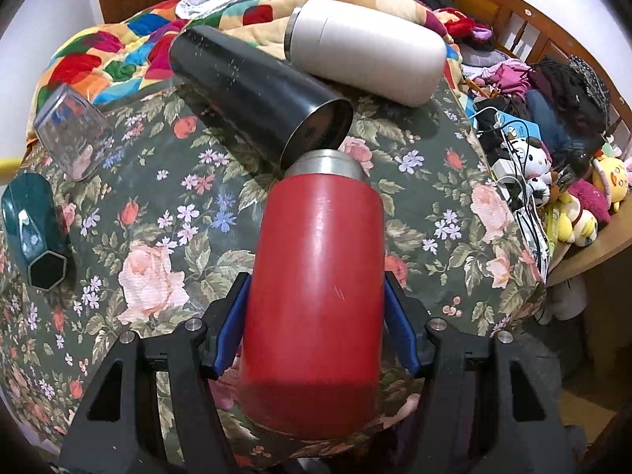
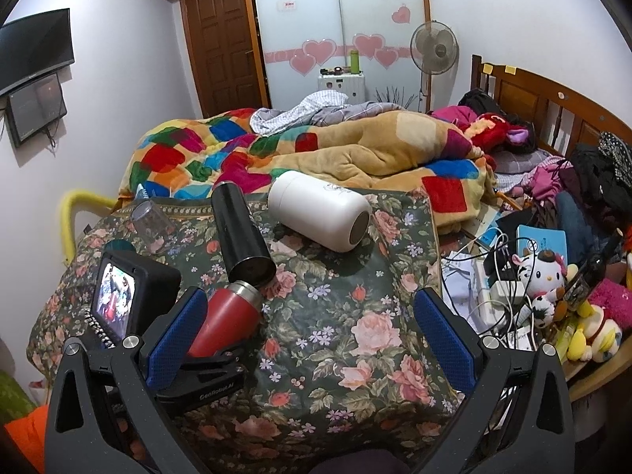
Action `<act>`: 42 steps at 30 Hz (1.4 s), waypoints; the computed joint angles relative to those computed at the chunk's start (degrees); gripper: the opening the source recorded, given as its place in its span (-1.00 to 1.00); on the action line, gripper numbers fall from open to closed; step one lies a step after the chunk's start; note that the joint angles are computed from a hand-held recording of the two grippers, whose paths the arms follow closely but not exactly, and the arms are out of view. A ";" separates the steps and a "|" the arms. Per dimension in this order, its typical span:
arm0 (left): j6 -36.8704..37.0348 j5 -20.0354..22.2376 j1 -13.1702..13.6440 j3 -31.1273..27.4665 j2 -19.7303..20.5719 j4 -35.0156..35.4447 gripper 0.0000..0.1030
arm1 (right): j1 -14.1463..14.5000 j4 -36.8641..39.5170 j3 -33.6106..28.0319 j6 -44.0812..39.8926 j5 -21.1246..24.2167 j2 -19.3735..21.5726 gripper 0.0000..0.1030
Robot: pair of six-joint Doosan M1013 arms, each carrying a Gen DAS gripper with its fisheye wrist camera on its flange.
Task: Flip cup upright
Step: 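Lift the red bottle with the left tool toward the right tool, then grasp the red bottle with the right tool while the left tool releases it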
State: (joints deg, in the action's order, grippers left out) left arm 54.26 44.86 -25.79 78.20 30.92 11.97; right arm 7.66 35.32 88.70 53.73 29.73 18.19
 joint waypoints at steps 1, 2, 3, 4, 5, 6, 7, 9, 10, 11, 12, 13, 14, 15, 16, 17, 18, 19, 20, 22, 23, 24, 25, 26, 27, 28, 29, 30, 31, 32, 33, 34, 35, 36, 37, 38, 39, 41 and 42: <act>0.19 -0.11 0.07 0.07 -0.05 -0.27 0.23 | 0.02 -0.14 -0.03 0.13 0.07 0.05 1.00; 0.41 0.12 0.08 -0.11 0.05 -0.54 0.23 | 0.08 -0.55 -0.08 0.49 0.15 0.09 1.00; 0.68 0.29 0.15 -0.19 0.05 -1.06 0.23 | 0.16 -0.98 -0.12 0.91 0.25 0.12 1.00; 0.82 0.07 0.24 -0.02 -0.18 -1.60 0.23 | 0.17 -1.11 -0.16 1.05 0.38 0.14 1.00; 0.62 -0.31 0.22 0.19 -0.44 -1.46 0.23 | 0.19 -1.18 -0.21 1.16 0.63 0.14 1.00; 0.31 -0.75 0.16 0.51 -0.85 -1.02 0.23 | 0.21 -1.22 -0.23 1.22 0.76 0.12 1.00; -0.11 -1.15 0.02 0.94 -1.47 -0.26 0.23 | 0.22 -1.21 -0.21 1.24 0.81 0.05 1.00; -0.85 -1.63 -0.14 1.70 -2.64 0.91 0.26 | 0.30 -1.09 -0.17 1.13 0.87 -0.13 1.00; -1.25 -2.03 -0.15 2.12 -3.26 1.34 0.26 | 0.33 -0.85 -0.10 0.91 0.82 -0.27 1.00; -2.12 -2.59 -0.22 2.76 -4.10 2.10 0.26 | 0.38 -0.62 -0.05 0.70 0.75 -0.40 1.00; -3.25 -3.17 -0.30 3.49 -4.97 3.21 0.26 | 0.43 -0.30 0.03 0.34 0.60 -0.58 1.00; -5.29 -3.94 -0.44 4.65 -6.30 5.40 0.26 | 0.53 -0.14 0.10 0.14 0.37 -0.71 1.00; -6.90 -4.10 -0.59 5.08 -6.99 7.21 0.26 | 0.65 0.02 0.21 -0.11 0.06 -0.90 1.00; -9.80 -4.41 -0.83 6.21 -8.25 10.62 0.27 | 0.81 0.25 0.35 -0.46 -0.27 -1.12 1.00; -12.67 -4.43 -1.04 7.18 -9.35 14.00 0.29 | 0.96 0.21 0.38 -0.53 -0.45 -1.21 1.00; -14.67 -4.31 -1.13 7.78 -10.08 16.39 0.34 | 1.21 -0.06 0.39 -0.46 -0.66 -1.31 1.00; -17.80 -4.21 -1.30 9.00 -11.28 20.02 0.39 | 1.34 -0.19 0.38 -0.47 -0.79 -1.29 1.00; -19.64 -4.00 -1.38 9.68 -12.00 22.24 0.40 | 1.59 -0.52 0.34 -0.31 -0.86 -1.28 1.00; -21.32 -3.71 -1.41 10.48 -12.81 24.46 0.42 | 1.91 -1.37 0.20 0.31 -0.82 -1.19 1.00; -24.54 -2.75 -1.57 12.11 -14.24 28.54 0.42 | 2.52 -2.87 -0.10 1.39 -0.69 -0.93 1.00; -25.41 -2.47 -1.54 12.63 -14.62 29.59 0.42 | 2.92 -3.81 -0.31 2.14 -0.59 -0.71 1.00; -26.72 -2.16 -1.51 13.50 -15.22 30.86 0.42 | 3.27 -4.67 -0.56 2.91 -0.36 -0.42 1.00; -27.52 -2.14 -1.41 14.18 -15.67 31.41 0.42 | 3.59 -5.42 -0.86 3.60 0.05 -0.04 1.00; -28.32 -2.32 -1.26 14.98 -16.16 31.68 0.42 | 3.78 -5.73 -1.21 3.92 0.87 0.34 1.00; -28.96 -2.43 -1.16 15.53 -16.49 31.86 0.42 | 3.96 -6.08 -1.58 4.41 1.80 0.73 1.00; -30.11 -2.64 -0.99 16.36 -16.88 32.26 0.42 | 4.25 -6.97 -2.34 5.61 3.28 1.45 1.00; -31.04 -2.81 -0.86 16.94 -17.10 32.55 0.42 | 4.46 -7.48 -3.08 6.37 4.77 2.14 1.00; -31.70 -2.94 -0.83 17.38 -17.23 32.70 0.42 | 4.73 -8.20 -3.91 7.45 6.30 2.93 1.00; -32.40 -3.26 -0.66 18.03 -17.43 32.63 0.42 | 4.98 -9.19 -4.77 8.92 7.93 3.72 1.00; -32.79 -3.50 -0.57 18.39 -17.49 32.51 0.42 | 5.22 -9.99 -5.71 10.24 9.65 4.58 0.96; -33.02 -3.73 -0.54 18.64 -17.47 32.34 0.42 | 5.48 -10.88 -6.62 11.40 11.14 5.38 0.88; -33.10 -3.95 -0.47 18.90 -17.44 32.12 0.42 | 5.88 -12.37 -7.80 12.90 12.89 6.46 0.83; -33.03 -4.12 -0.39 19.08 -17.36 31.84 0.42 | 6.17 -13.26 -8.37 13.71 13.74 7.02 0.80; -32.94 -4.31 -0.30 19.18 -17.26 31.61 0.42 | 6.42 -14.19 -8.86 14.53 14.46 7.50 0.71; -32.91 -4.59 -0.24 19.29 -17.21 31.49 0.42 | 6.72 -15.44 -9.75 15.82 15.87 8.39 0.64; -32.82 -5.13 -0.14 19.43 -17.19 31.27 0.42 | 6.87 -15.94 -10.29 16.56 16.90 8.85 0.62; -32.73 -5.53 -0.04 19.43 -17.11 31.05 0.42 | 6.91 -16.25 -11.00 17.28 18.23 9.43 0.59; -32.86 -6.28 0.17 19.62 -17.13 30.90 0.42 | 6.99 -16.72 -12.31 18.59 20.64 10.62 0.56; -32.93 -6.56 0.25 19.70 -17.14 30.83 0.42 | 7.07 -17.23 -12.80 19.23 21.57 11.13 0.55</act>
State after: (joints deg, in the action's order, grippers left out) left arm 21.33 38.31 -25.54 97.90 13.78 42.79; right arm 14.73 18.09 75.90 72.96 51.30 29.32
